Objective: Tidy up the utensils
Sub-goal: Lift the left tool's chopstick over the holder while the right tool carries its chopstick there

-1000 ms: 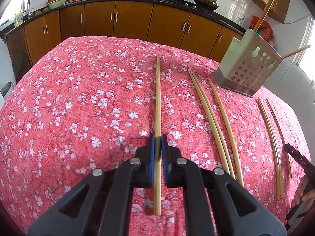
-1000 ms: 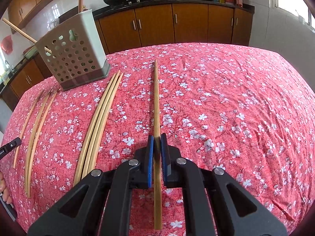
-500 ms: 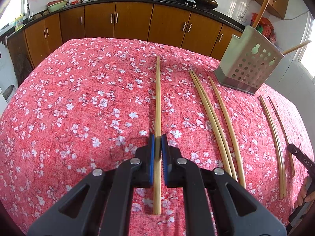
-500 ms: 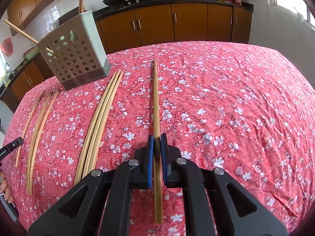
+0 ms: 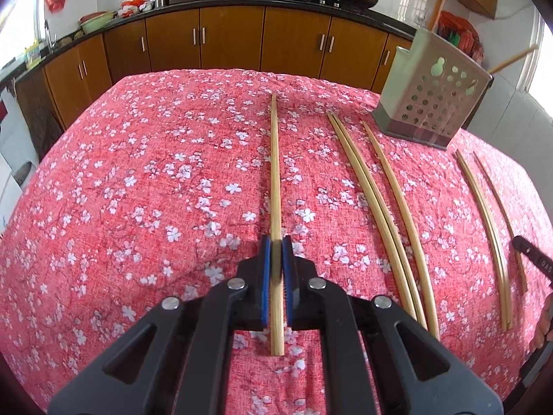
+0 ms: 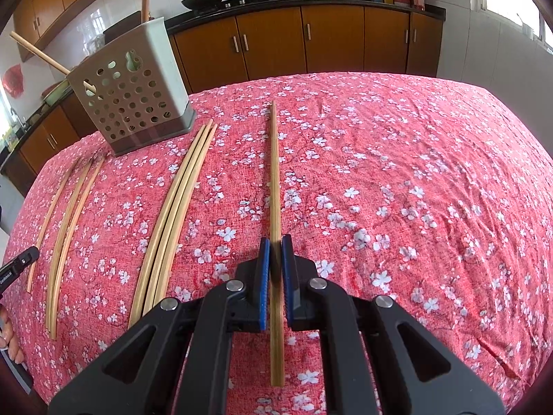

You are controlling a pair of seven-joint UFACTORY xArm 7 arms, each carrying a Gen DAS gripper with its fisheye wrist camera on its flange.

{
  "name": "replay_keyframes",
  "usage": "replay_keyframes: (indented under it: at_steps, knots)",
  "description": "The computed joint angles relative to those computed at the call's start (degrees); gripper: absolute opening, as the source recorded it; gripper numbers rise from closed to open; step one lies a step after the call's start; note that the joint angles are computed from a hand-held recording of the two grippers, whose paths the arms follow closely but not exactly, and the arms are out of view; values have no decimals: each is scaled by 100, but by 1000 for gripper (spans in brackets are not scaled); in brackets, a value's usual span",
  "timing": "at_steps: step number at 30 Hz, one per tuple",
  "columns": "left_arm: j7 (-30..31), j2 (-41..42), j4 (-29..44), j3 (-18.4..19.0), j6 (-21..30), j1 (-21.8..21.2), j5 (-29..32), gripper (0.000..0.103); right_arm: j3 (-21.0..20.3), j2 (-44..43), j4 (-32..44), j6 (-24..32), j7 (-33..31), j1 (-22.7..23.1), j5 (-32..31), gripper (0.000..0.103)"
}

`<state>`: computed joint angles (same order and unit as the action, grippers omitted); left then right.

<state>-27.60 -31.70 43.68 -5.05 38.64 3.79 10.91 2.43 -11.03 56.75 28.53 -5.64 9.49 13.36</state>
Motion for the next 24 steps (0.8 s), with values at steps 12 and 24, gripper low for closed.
replay_keyframes:
  at_steps: [12,24]
  knots:
    - [24,-451,187,10,-235,146,39,8,-242,-523,-61,-391,-364,110,509,8]
    - [-88,-483,896,-188,-627,384,244,8,-382,-641,320,-848,-594,305,801,8]
